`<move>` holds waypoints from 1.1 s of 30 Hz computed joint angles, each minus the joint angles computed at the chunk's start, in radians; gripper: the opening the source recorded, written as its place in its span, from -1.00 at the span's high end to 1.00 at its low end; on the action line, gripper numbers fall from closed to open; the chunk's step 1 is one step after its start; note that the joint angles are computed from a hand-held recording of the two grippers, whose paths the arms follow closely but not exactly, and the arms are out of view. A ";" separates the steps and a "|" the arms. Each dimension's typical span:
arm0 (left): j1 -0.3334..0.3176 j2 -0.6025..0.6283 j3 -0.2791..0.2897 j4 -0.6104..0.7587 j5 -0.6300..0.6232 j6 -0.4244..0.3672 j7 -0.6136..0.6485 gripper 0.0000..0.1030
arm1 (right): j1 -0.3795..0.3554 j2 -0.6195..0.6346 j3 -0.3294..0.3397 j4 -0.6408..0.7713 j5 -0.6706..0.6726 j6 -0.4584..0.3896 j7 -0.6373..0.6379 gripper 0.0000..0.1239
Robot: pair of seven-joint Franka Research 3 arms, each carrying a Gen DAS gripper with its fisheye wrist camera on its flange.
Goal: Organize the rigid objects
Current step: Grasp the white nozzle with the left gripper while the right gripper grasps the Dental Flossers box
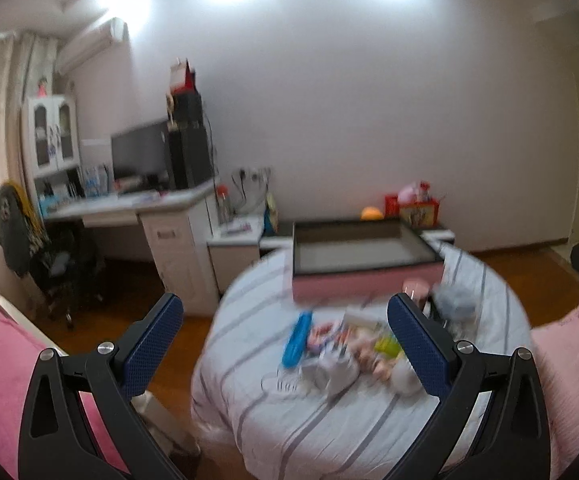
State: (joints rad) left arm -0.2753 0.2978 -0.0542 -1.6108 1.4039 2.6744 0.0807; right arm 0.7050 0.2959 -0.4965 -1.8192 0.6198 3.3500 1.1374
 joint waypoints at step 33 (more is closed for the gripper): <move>0.030 0.432 0.010 0.327 -0.898 0.114 0.806 -0.27 | -0.480 0.312 0.377 0.331 -0.358 -0.385 0.287 -0.66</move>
State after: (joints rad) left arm -0.2454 0.7299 -0.0440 -1.2837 0.5056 2.7880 0.8870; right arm 0.2253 0.6076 -0.1195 -1.4886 0.2616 2.9649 1.4245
